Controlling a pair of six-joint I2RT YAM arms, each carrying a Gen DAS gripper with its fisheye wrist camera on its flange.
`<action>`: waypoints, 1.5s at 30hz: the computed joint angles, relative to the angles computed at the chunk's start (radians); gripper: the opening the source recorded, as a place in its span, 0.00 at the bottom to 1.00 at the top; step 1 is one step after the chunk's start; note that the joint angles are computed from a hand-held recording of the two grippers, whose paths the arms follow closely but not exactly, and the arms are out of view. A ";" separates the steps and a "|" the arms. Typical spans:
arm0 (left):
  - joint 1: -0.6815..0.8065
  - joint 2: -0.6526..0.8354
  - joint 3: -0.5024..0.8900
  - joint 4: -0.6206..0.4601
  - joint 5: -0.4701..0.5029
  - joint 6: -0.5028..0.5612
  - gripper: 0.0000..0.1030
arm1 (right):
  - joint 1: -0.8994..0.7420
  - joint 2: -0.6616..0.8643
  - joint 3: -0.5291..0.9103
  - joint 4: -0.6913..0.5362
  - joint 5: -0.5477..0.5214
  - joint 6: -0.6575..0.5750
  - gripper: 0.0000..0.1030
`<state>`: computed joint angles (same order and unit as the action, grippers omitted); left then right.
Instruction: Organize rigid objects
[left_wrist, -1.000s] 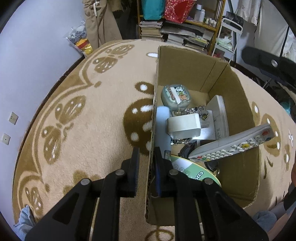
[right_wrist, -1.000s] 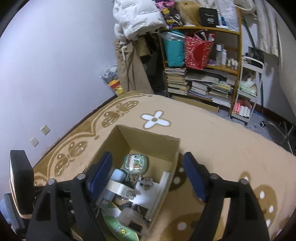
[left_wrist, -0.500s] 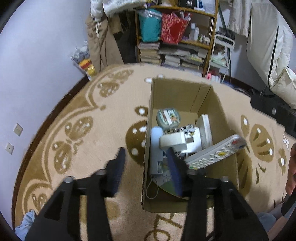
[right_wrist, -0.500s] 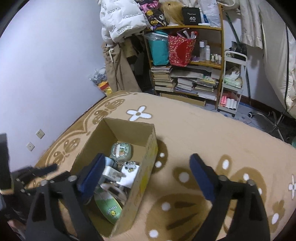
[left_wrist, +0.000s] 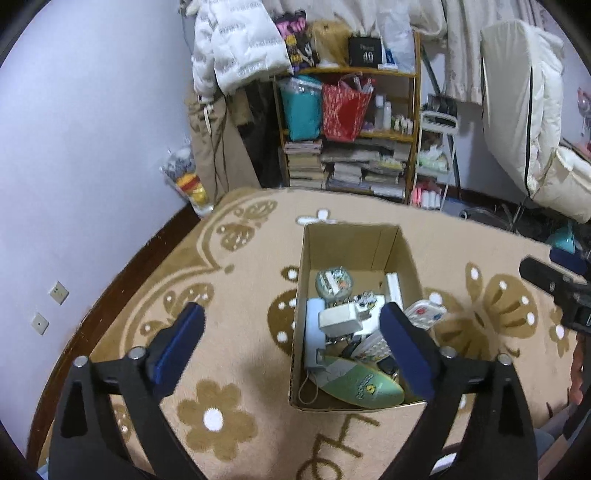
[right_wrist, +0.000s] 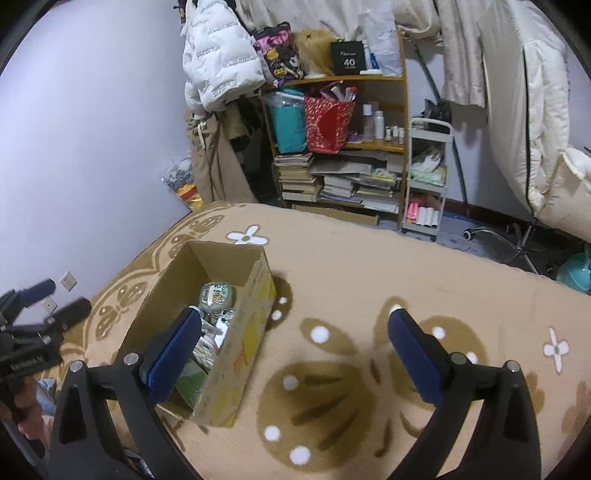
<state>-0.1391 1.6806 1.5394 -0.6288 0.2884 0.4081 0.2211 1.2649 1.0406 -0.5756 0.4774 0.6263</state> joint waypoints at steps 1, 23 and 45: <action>0.003 -0.022 -0.021 0.019 0.011 -0.002 0.98 | 0.010 -0.018 -0.010 -0.009 0.012 0.008 1.00; 0.086 -0.352 -0.356 0.270 0.146 -0.044 1.00 | 0.390 -0.279 -0.145 -0.223 0.486 0.285 1.00; 0.071 -0.404 -0.485 0.353 0.128 -0.016 1.00 | 0.371 -0.285 -0.201 -0.217 0.477 0.284 1.00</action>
